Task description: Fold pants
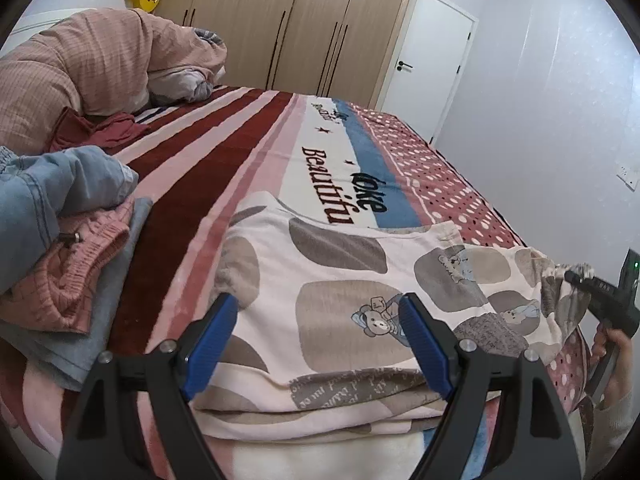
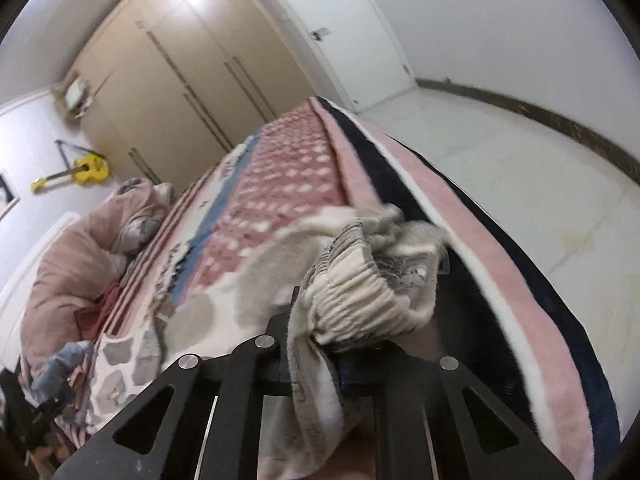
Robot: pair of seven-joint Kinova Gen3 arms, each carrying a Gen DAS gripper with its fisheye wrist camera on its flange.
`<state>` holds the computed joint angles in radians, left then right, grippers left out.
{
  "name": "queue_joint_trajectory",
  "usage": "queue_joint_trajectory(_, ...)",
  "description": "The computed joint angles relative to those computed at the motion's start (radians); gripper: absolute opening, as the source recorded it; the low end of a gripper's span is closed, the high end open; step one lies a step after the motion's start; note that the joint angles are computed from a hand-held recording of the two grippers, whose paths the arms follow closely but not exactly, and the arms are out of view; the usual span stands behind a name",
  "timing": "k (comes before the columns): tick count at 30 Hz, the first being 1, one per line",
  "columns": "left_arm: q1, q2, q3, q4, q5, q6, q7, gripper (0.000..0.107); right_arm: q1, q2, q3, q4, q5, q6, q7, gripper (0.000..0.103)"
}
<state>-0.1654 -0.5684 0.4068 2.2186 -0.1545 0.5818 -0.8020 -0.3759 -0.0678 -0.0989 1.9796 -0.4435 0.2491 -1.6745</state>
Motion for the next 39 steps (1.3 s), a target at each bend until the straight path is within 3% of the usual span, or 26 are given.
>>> queue_joint_trajectory(4,0.053,-0.05,-0.086,0.033,0.023,-0.028,-0.041,0.08,0.096,-0.006,-0.17,-0.078,0.163,0.032,-0.138,0.005)
queue_joint_trajectory(6,0.077,-0.08,-0.126,0.05,0.035,-0.032,-0.074,0.08,0.092,0.0,-0.222,-0.122,0.244,0.044,-0.204,0.005)
queue_joint_trajectory(14,0.14,-0.214,-0.257,0.099,0.08,-0.003,-0.241,0.08,-0.256,0.133,-0.155,-0.396,0.569,0.145,-0.397,0.005)
queue_joint_trajectory(17,0.139,-0.269,-0.285,0.11,0.093,0.02,-0.292,0.08,-0.318,0.212,-0.2,-0.498,0.656,0.173,-0.436,0.005)
queue_joint_trajectory(19,0.137,-0.297,-0.305,0.117,0.103,0.029,-0.321,0.08,-0.311,0.271,-0.274,-0.573,0.654,0.211,-0.392,0.005)
queue_joint_trajectory(21,0.133,-0.316,-0.324,0.124,0.116,0.035,-0.345,0.08,-0.343,0.328,-0.298,-0.641,0.637,0.252,-0.34,0.005)
queue_joint_trajectory(24,0.128,-0.339,-0.355,0.131,0.129,0.051,-0.379,0.08,-0.339,0.417,-0.401,-0.729,0.688,0.321,-0.33,0.005)
queue_joint_trajectory(28,0.121,-0.352,-0.38,0.137,0.148,0.073,-0.413,0.08,-0.399,0.498,-0.415,-0.789,0.721,0.407,-0.315,0.005)
queue_joint_trajectory(32,0.122,-0.347,-0.394,0.144,0.168,0.073,-0.44,0.08,-0.407,0.565,-0.424,-0.842,0.633,0.515,-0.213,0.01)
queue_joint_trajectory(39,0.145,-0.306,-0.399,0.137,0.207,0.046,-0.478,0.08,-0.354,0.532,-0.418,-0.772,0.418,0.571,-0.019,0.047)
